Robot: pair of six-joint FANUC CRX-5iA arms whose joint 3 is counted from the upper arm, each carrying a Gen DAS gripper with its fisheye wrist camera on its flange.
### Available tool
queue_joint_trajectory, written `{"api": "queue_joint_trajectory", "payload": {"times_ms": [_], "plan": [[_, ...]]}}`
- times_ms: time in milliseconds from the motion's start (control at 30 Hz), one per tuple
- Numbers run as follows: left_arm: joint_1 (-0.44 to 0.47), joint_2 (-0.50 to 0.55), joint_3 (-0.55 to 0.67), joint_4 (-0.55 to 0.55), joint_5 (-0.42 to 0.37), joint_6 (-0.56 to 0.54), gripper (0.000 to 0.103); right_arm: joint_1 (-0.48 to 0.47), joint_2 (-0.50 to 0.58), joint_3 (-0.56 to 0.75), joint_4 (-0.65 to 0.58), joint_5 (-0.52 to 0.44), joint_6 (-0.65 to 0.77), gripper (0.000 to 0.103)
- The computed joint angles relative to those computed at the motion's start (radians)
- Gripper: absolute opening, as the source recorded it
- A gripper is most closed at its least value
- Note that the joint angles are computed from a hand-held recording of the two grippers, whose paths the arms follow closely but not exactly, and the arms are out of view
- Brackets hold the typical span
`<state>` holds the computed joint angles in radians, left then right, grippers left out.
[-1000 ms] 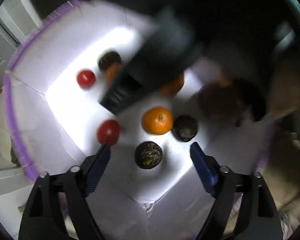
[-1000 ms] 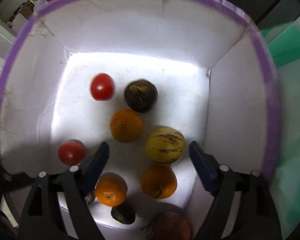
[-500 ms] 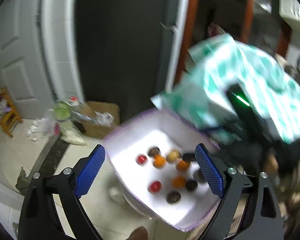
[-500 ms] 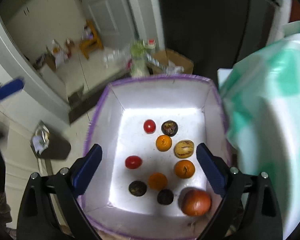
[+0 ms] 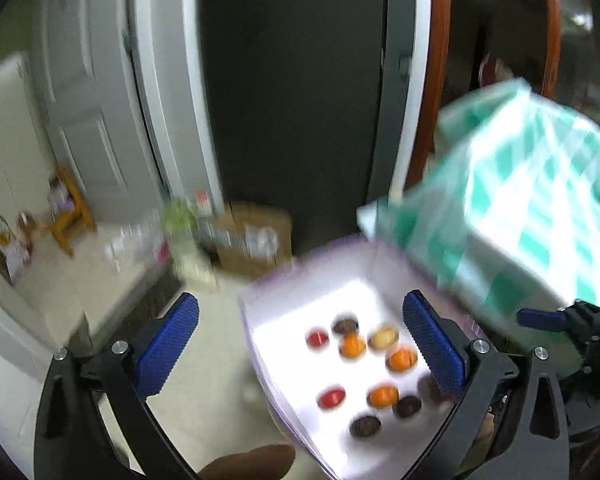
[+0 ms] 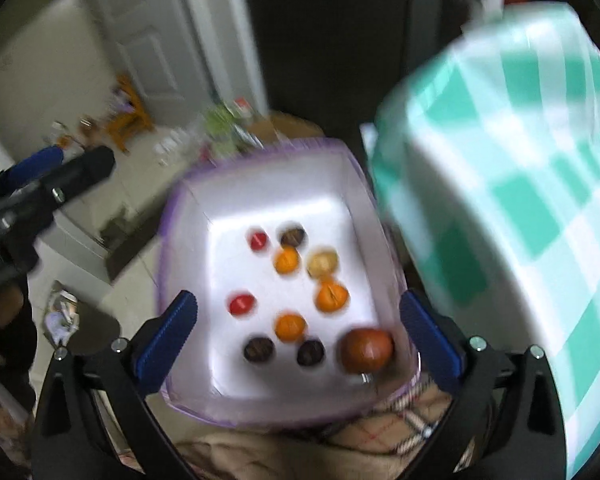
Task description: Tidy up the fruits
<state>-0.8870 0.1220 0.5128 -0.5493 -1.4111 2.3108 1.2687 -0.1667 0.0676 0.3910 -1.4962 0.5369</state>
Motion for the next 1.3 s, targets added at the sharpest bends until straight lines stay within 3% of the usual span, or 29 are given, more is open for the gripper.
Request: {"api": "queue_joint_trajectory", "payload": {"times_ms": [133, 467, 1300], "plan": [[0.049, 0.091, 0.009, 0.081, -0.046, -0.024, 0.099, -0.044, 0.043, 0.005, -0.048, -0.097, 0.006, 0.102], [0.085, 0.157, -0.058, 0.19, 0.03, -0.048, 0.099, -0.13, 0.05, -0.033, -0.142, -0.091, -0.015, 0.102], [0.078, 0.155, -0.07, 0.198, 0.028, -0.042, 0.099, -0.161, 0.092, -0.022, -0.245, -0.064, 0.066, 0.102]]}}
